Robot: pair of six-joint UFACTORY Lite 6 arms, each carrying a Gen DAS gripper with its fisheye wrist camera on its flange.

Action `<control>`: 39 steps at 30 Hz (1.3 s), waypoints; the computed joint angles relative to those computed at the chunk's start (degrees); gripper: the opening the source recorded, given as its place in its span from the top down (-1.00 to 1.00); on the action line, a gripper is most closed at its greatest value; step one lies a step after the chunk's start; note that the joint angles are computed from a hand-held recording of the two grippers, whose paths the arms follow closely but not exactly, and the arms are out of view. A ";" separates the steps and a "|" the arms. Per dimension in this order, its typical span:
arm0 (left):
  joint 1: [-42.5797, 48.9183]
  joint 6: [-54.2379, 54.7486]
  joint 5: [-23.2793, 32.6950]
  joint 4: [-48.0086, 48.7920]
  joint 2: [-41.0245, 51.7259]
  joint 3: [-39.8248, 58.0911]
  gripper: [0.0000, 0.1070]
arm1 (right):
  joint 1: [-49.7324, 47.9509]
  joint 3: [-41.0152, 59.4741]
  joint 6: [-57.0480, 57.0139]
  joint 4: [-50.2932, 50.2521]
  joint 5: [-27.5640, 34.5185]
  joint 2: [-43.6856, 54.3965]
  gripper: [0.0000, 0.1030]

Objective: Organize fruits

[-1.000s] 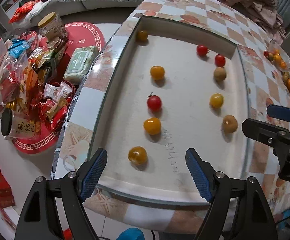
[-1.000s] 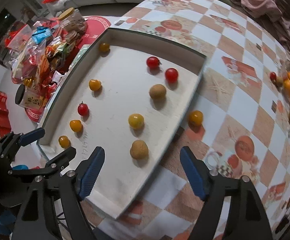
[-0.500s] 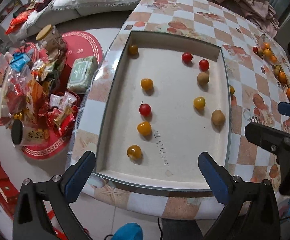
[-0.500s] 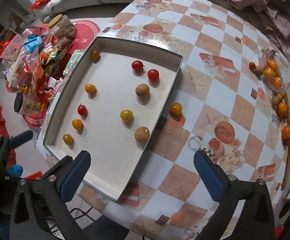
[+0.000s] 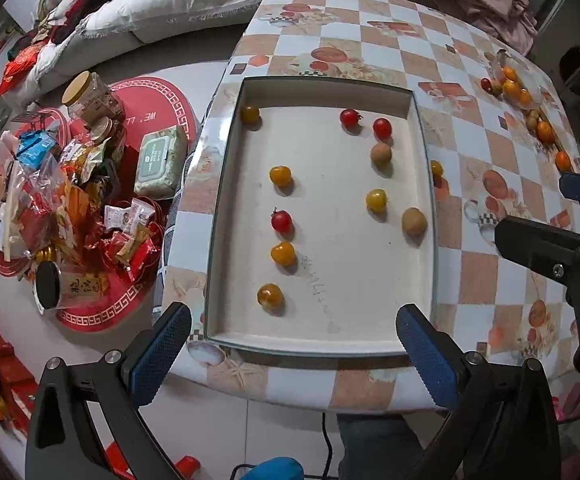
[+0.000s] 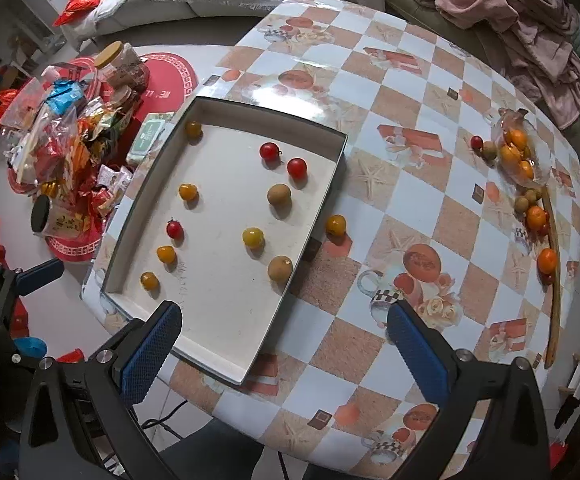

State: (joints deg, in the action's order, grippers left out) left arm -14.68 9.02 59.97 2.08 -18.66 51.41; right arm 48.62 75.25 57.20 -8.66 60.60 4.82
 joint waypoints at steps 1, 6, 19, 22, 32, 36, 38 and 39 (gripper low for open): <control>-0.23 -0.14 0.86 -0.34 -0.54 0.19 -0.93 | 0.28 0.37 -0.45 0.01 0.53 -0.13 -0.99; -6.20 -6.20 4.00 2.42 -3.78 0.21 -0.93 | 0.67 0.92 -3.64 -0.09 3.76 -2.72 -0.99; -14.43 -16.53 7.73 5.10 -4.97 4.20 -0.93 | -0.88 1.97 -9.81 -0.02 6.86 -5.07 -0.99; -15.14 -17.01 8.05 5.35 -4.77 4.52 -0.93 | -0.79 2.01 -9.48 -0.02 6.82 -5.02 -0.99; -13.46 -15.50 7.85 4.42 -4.70 4.02 -0.93 | -0.11 2.51 -8.78 -0.22 7.14 -4.53 -0.99; -12.63 -14.51 7.65 4.00 -4.70 3.71 -0.93 | -0.01 2.65 -8.49 -0.16 7.21 -4.42 -0.99; -12.58 -14.31 7.54 4.04 -5.02 3.41 -0.93 | 0.10 2.65 -8.13 -0.40 7.24 -4.40 -0.99; -12.62 -14.19 7.36 3.95 -5.28 3.16 -0.93 | 0.08 2.59 -8.15 -0.40 7.20 -4.45 -0.99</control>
State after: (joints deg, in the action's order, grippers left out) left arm -27.30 -5.17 67.32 6.03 -23.94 54.56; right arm 48.70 77.84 49.05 -9.07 67.79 0.37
